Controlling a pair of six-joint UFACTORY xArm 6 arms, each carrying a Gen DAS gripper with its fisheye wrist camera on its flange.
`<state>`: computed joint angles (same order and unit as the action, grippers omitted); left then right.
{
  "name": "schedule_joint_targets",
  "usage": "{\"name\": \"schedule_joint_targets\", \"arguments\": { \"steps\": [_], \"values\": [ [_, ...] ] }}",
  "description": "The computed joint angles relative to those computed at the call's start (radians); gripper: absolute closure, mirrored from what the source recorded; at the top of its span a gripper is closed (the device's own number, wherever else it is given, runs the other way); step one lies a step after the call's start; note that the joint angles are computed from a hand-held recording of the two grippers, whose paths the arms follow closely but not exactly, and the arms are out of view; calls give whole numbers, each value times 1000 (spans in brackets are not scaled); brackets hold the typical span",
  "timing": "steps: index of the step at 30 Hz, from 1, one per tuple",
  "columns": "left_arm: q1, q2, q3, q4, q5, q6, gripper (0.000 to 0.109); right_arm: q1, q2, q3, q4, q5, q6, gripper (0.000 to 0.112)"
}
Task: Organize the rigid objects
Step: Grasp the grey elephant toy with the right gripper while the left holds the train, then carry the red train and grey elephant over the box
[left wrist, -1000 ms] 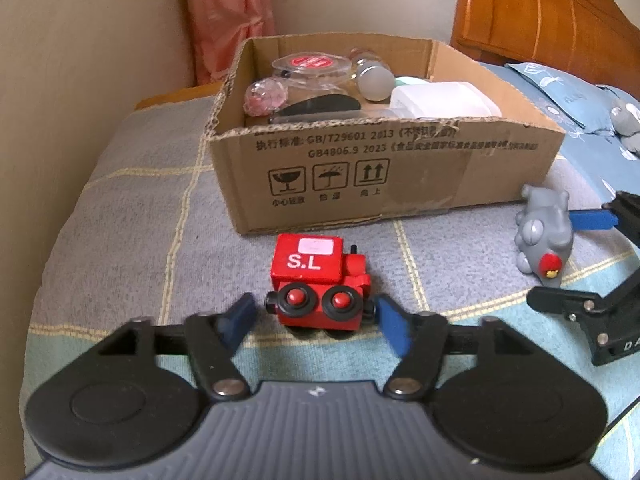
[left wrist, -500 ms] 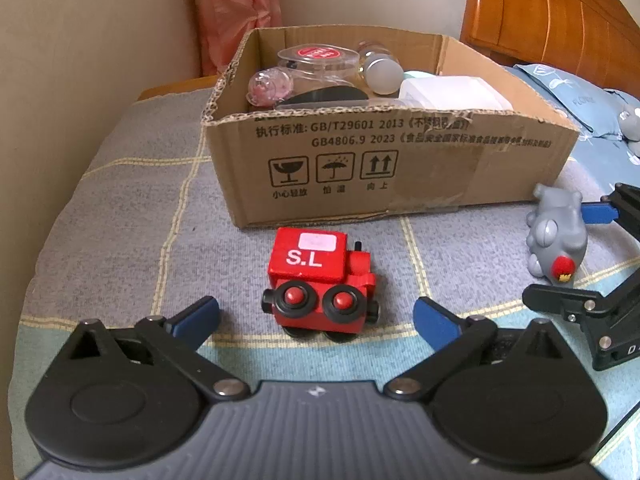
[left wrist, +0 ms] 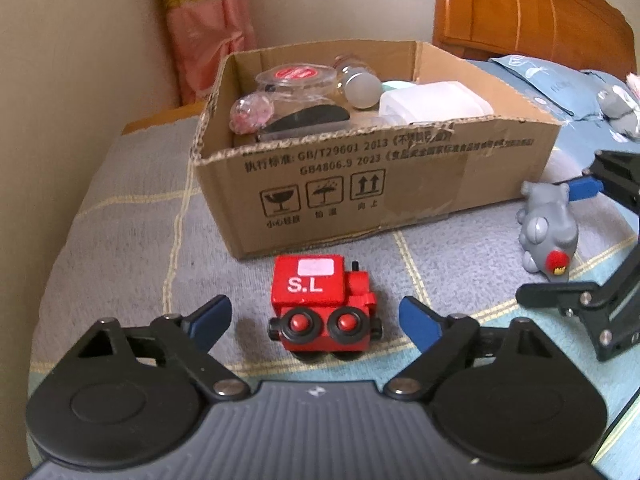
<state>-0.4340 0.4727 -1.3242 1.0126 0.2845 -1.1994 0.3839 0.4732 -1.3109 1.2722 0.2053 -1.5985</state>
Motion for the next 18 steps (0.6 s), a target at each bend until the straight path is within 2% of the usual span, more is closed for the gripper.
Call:
{"name": "schedule_joint_targets", "arguments": {
  "steps": [5, 8, 12, 16, 18],
  "values": [
    [8, -4, 0, 29, -18, 29, 23, -2, -13, 20, -84, -1, 56, 23],
    [8, 3, -4, -23, -18, 97, 36, 1, -19, 32, -119, -19, 93, 28],
    [20, 7, 6, -121, -77, 198, 54, -4, -32, 49, -229, -25, 233, 34],
    [17, 4, 12, -196, -86, 290, 54, -2, -52, 79, -319, -41, 339, 34],
    [16, -6, 30, -290, -105, 387, 54, -2, -68, 96, -336, -39, 366, 34]
  ]
}}
